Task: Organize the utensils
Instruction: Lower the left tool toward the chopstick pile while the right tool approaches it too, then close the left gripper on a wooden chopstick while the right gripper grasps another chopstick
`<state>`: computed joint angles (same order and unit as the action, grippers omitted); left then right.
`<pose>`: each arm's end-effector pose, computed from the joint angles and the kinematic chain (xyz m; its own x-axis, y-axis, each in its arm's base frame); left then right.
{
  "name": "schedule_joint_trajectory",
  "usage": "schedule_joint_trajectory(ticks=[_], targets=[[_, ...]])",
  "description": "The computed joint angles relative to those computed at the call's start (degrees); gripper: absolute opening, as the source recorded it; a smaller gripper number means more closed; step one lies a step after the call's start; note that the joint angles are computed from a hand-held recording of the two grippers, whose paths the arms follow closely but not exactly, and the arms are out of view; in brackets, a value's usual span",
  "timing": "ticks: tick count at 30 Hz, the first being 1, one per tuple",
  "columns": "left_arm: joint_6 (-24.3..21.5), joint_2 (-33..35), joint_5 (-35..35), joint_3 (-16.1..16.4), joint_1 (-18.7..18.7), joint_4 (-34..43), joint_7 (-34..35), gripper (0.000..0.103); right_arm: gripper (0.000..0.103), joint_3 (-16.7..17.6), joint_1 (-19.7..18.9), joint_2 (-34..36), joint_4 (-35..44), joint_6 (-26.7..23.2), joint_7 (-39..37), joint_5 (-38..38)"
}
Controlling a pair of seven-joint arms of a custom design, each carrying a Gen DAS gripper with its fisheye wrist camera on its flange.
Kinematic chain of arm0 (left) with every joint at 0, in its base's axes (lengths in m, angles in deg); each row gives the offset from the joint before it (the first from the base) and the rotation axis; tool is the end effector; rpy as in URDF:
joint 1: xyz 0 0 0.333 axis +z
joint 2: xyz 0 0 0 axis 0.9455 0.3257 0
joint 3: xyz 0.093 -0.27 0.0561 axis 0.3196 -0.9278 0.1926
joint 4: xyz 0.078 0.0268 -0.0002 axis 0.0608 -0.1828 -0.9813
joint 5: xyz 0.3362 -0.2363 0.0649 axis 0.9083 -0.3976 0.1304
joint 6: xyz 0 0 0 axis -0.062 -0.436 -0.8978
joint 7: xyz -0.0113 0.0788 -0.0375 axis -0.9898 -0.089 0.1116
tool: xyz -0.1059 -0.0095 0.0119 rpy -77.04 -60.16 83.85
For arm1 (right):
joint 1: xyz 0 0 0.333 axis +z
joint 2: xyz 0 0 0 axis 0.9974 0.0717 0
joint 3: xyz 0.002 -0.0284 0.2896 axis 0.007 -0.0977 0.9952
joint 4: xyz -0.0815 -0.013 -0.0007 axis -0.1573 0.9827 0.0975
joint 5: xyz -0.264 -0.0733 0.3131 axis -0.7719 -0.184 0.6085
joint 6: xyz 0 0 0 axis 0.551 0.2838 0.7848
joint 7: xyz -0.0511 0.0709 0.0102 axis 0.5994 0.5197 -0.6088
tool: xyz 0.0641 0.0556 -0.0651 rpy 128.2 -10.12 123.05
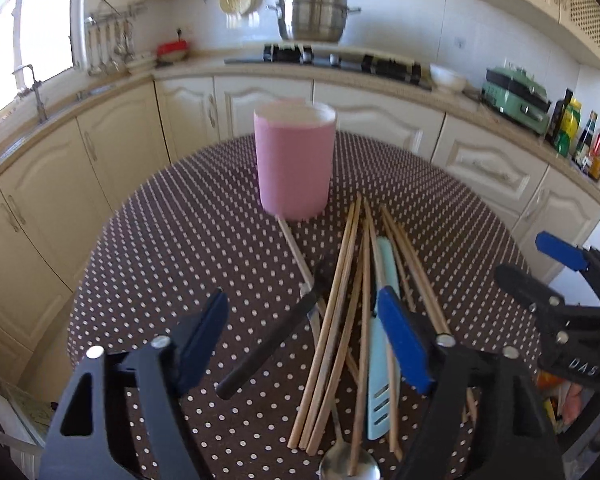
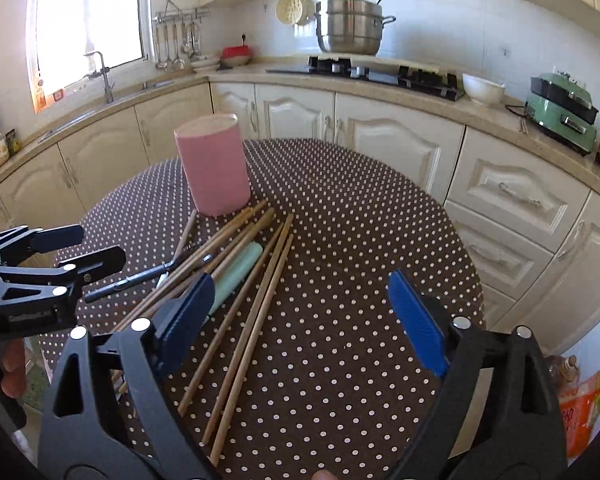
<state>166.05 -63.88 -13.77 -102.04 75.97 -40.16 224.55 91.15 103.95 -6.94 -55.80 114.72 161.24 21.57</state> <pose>0.6973 -0.0788 0.5511 -0.6420 -0.7652 0.0472 -0.5764 0.4412 -0.6878 0.5698 0.2477 0.5459 -0.3513 -0.9358 -0.0282 -0.5555 0.2326 -0.7983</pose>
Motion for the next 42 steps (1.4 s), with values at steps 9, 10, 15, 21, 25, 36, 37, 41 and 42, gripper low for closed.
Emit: schedule_joint_trajectory(ticks=[9,10,15,21,25,36,37,41,42], targets=[[-9.65,12.85,10.93,-0.74,-2.43,15.09,-3.32,0.043,0.077,-1.36,-0.8,1.88,-0.81,4.22,-4.75,7.93],[-10.19,13.84,12.2,-0.86,-2.75,16.4,-3.81,0.043,0.077,-1.58,-0.89,1.95,-1.01,4.89,-4.96,8.59],[-9.51,15.76,15.1,-1.82,-3.43,18.46,-4.39,0.043,0.077,-2.47,-1.19,3.27,-0.14,5.53,-7.12,11.53],[-7.21,14.84,18.62,-2.09,-4.27,16.82,-4.1,0.043,0.077,-3.38,-0.97,5.44,1.58,6.16,-10.2,15.44],[-4.48,13.95,19.97,-2.07,-4.78,14.87,-3.53,0.037,0.077,-3.98,-0.63,7.13,3.14,5.4,-12.8,18.75],[-6.72,15.32,22.65,-1.76,-6.48,16.89,-4.34,0.013,0.077,-5.19,0.32,8.84,4.98,4.36,-16.35,22.67],[-7.21,15.59,22.29,-1.92,-6.31,17.39,-4.65,0.012,0.077,-5.21,0.24,8.92,5.03,4.42,-16.99,23.47],[-9.56,16.04,19.86,-2.7,-5.07,18.61,-4.85,0.011,0.074,-5.37,0.05,10.02,6.95,2.9,-20.28,26.28],[-9.78,15.94,19.15,-2.77,-4.65,18.33,-4.88,0.011,0.073,-5.39,0.03,10.3,7.47,2.42,-21.29,27.07]])
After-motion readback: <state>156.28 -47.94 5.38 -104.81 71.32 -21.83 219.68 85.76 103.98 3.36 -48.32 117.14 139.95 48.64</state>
